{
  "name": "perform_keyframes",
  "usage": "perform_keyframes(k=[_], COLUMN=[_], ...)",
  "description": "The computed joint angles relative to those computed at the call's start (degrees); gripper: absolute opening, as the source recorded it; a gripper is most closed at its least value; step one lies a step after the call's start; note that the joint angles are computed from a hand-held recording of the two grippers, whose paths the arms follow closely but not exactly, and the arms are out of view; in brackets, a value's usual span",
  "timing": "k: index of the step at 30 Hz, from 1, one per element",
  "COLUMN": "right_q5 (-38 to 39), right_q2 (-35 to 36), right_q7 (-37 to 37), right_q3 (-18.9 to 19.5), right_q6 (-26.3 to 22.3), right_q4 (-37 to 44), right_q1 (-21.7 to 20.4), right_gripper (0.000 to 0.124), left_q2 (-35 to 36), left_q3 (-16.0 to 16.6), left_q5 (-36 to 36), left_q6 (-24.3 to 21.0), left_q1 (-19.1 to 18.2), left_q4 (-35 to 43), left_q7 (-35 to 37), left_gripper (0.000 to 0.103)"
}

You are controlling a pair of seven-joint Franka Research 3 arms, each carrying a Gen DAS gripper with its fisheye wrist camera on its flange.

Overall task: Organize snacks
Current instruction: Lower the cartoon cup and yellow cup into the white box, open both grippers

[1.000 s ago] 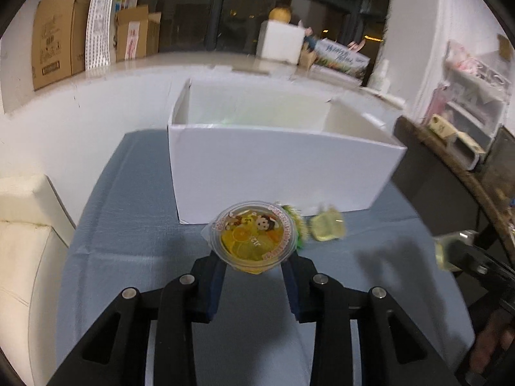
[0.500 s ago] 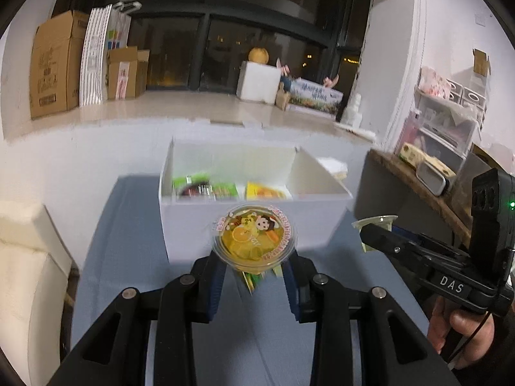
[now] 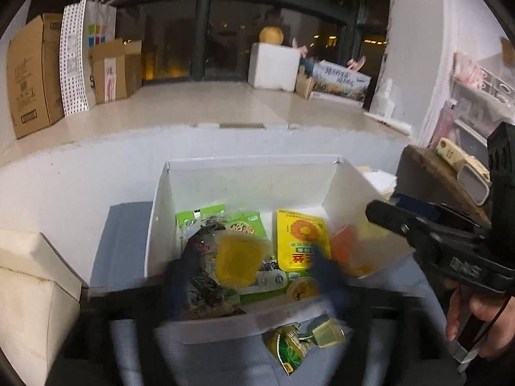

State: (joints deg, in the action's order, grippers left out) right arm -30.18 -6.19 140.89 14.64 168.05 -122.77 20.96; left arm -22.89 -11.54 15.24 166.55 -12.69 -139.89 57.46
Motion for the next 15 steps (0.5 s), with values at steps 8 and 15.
perform_keyframes(k=[8,15], right_q5=[-3.1,-6.2], right_q2=[-3.1,-13.1], right_q7=[5.4,11.5], right_q3=[2.2,9.1], right_q6=[3.3,9.3], right_q4=[-4.3,-12.8], right_q1=[-3.7,-11.1], right_gripper=[0.103,0.103], left_q2=[-0.9,-7.1], left_q3=[-1.2,-1.0], left_q5=[2.8,1.5], left_q6=[1.2,-1.1], left_q1=[1.4,-0.9], left_q4=[-1.3,-4.9], left_q7=[-2.7,-3.0], left_gripper=[0.103,0.103])
